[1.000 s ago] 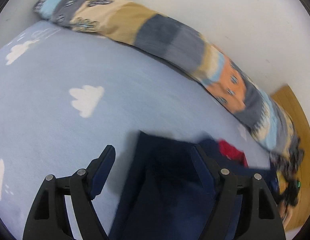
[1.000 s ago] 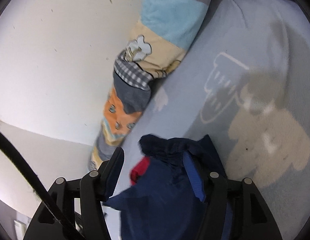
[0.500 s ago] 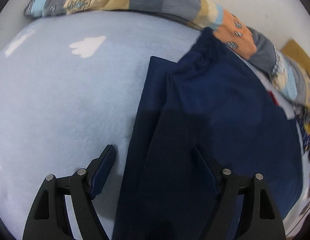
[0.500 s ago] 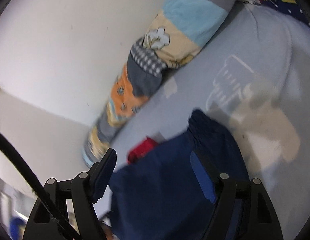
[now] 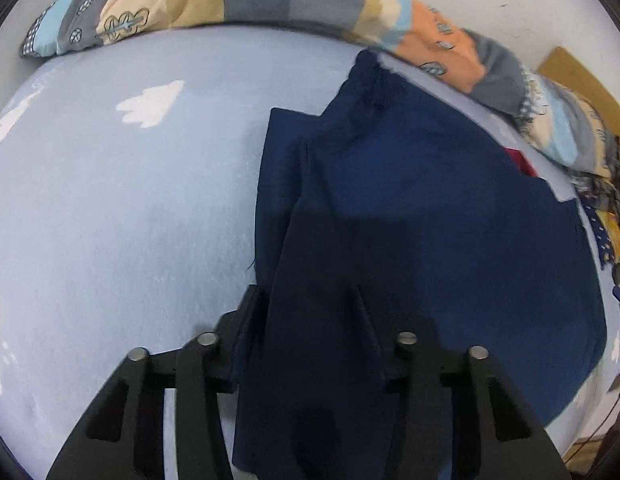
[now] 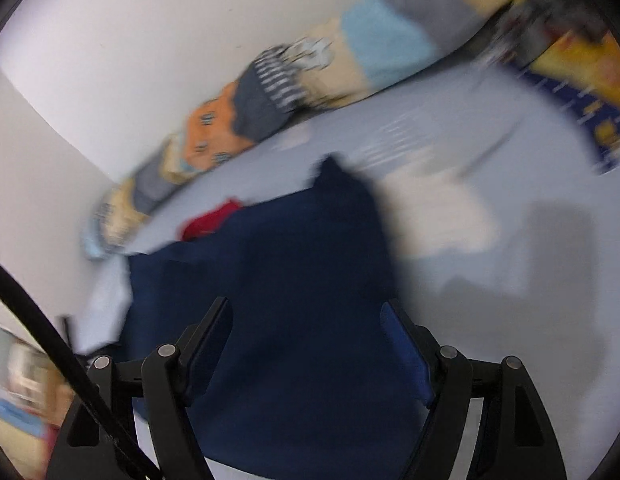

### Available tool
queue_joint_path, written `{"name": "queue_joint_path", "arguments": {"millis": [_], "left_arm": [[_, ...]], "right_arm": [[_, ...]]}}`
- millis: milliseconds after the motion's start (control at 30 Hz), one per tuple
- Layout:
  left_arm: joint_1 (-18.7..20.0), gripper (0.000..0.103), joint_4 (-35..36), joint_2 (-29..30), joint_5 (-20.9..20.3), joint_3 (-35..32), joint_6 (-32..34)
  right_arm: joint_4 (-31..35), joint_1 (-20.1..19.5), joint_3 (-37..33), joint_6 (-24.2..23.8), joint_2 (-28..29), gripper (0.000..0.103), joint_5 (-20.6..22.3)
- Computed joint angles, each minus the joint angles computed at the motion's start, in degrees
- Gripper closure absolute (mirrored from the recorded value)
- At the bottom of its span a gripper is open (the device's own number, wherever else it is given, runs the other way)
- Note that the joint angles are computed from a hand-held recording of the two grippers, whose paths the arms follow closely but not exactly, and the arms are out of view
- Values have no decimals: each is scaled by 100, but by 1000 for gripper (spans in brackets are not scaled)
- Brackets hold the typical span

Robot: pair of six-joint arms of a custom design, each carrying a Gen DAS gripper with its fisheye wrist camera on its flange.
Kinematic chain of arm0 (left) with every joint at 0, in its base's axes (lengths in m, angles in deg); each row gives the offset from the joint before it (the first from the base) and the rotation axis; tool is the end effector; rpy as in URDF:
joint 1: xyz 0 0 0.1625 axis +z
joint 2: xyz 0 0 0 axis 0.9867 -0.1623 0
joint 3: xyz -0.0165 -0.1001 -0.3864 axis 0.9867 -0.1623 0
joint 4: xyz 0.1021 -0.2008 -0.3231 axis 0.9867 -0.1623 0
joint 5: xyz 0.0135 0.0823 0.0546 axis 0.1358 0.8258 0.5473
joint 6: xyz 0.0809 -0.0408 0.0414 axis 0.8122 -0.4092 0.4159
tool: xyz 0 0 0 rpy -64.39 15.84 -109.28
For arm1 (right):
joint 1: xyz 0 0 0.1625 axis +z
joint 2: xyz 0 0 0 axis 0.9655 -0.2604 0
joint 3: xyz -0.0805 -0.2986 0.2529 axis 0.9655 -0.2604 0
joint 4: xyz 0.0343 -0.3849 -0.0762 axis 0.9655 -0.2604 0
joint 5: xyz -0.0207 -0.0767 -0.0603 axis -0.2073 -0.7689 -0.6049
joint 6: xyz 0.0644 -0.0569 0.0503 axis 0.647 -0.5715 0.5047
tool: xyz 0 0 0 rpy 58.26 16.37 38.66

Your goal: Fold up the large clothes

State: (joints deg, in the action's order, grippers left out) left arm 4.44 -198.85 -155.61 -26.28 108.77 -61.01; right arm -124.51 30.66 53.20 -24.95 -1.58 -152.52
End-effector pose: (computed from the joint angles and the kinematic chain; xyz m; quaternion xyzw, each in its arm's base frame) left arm 0.1407 -0.5696 0.4515 0.0337 0.9213 -0.2563 0.2905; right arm 0.2523 -0.5546 0.0760 0.0530 -0.9330 0.3251 0.1447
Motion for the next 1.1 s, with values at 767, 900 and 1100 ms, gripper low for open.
{"name": "queue_joint_path", "arguments": {"millis": [767, 900, 1100], "left_arm": [[266, 42, 465, -1216, -1325, 530, -84], [181, 52, 597, -1184, -1218, 687, 192], [142, 71, 479, -1398, -1262, 1053, 800]], "right_arm": [[43, -283, 1206, -84, -428, 46, 262], [42, -262, 1276, -97, -411, 45, 288], [-185, -276, 1401, -163, -387, 45, 345]]}}
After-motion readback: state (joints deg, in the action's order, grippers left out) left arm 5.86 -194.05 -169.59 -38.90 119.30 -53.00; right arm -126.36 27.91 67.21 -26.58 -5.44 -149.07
